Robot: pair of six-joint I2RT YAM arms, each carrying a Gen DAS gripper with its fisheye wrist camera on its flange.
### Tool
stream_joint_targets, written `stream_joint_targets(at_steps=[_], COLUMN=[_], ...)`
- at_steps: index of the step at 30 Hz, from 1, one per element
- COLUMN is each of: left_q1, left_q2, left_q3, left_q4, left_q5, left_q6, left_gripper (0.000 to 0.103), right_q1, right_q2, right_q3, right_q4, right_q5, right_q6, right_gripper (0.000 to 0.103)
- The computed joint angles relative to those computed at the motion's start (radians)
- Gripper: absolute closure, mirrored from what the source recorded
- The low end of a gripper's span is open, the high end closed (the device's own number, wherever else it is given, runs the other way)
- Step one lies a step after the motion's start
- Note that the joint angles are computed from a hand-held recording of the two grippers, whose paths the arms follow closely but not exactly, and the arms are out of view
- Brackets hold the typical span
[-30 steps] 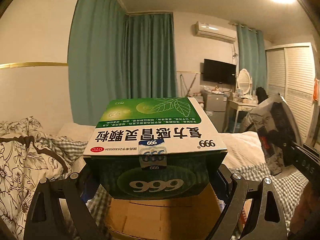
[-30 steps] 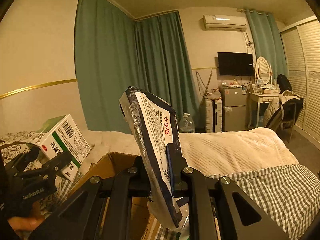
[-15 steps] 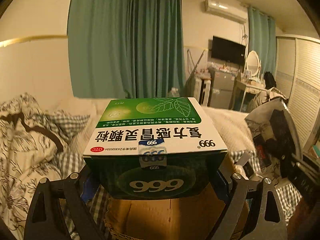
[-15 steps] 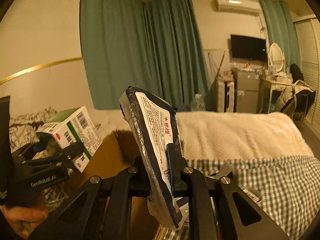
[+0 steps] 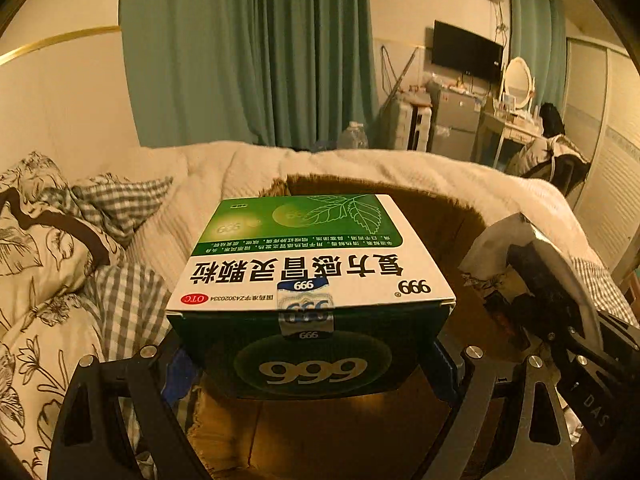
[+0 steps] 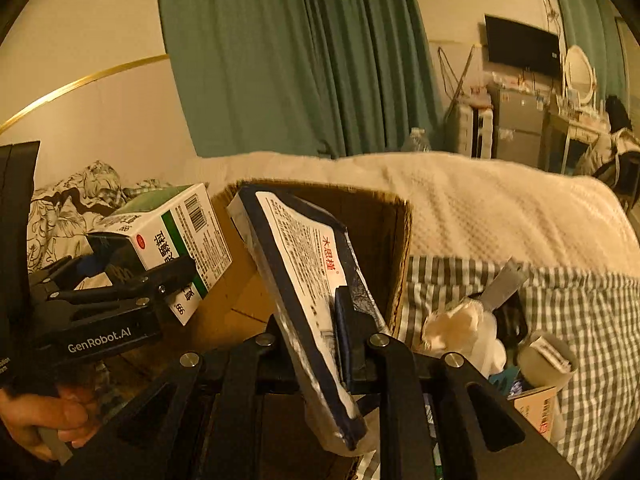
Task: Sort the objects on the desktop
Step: 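Lower the green box into the cardboard box while the right gripper drops the foil packet in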
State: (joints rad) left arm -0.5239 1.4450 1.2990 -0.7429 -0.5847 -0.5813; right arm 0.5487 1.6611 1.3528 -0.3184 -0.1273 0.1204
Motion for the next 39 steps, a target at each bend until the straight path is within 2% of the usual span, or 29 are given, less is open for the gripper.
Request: stream_joint_targets(at_steps=[15,17,18,19,20,21,22,30,34,36,39], left_q1=[-0.003,0.004,0.001,0.001,0.003,0.003,0.002,-0.075,-0.083,-0.107,-0.146], left_q2=[0.026,0.011,0.004,-0.011,-0.031,-0.043,-0.063,-0.139,-0.190,-0.206,-0.226], left_q3=[0.041,0.045,0.055,0.054,0.049,0.048,0.042,0.086,0.084,0.094,0.107], left_q4=[-0.065,-0.073,-0.087,-0.089,-0.085,-0.084,-0.079,-0.097,-0.069,-0.083,-0.089], left_q5=[0.038,0.035,0.016,0.013,0.023,0.028,0.032,-0.042,0.007,-0.035,-0.100], left_q6=[-0.040,-0.035,-0.038,-0.039,-0.040,-0.046,-0.053,-0.060,-0.067,-0.103,-0.103], left_gripper=[0.008,0.007,0.007,0.006,0.006,0.005,0.004,0.000,0.000,0.000,0.000], right_q1=[0.054,0.059,0.060,0.059,0.056,0.050,0.043,0.051,0.044,0.039,0.028], right_q2=[0.056,0.055,0.049,0.041,0.027,0.012,-0.002,-0.132,-0.205,-0.240,-0.287], right_q3=[0.057,0.059,0.056,0.049,0.037,0.020,0.005,-0.074,-0.095,-0.100,-0.105], right_q4=[-0.025,-0.019,-0.010,0.000,0.016,0.036,0.054,0.100,0.102,0.099,0.094], right_q5=[-0.014,-0.010,-0.007,-0.002,0.002,-0.004,-0.016,0.049,0.061,0.068,0.077], right_q6=[-0.015,-0.010,-0.004,0.003,0.011,0.018,0.026,0.025,0.038,0.038,0.044], right_gripper=[0.087,0.081,0.075,0.062,0.055,0.043,0.036,0.033,0.028,0.024,0.021])
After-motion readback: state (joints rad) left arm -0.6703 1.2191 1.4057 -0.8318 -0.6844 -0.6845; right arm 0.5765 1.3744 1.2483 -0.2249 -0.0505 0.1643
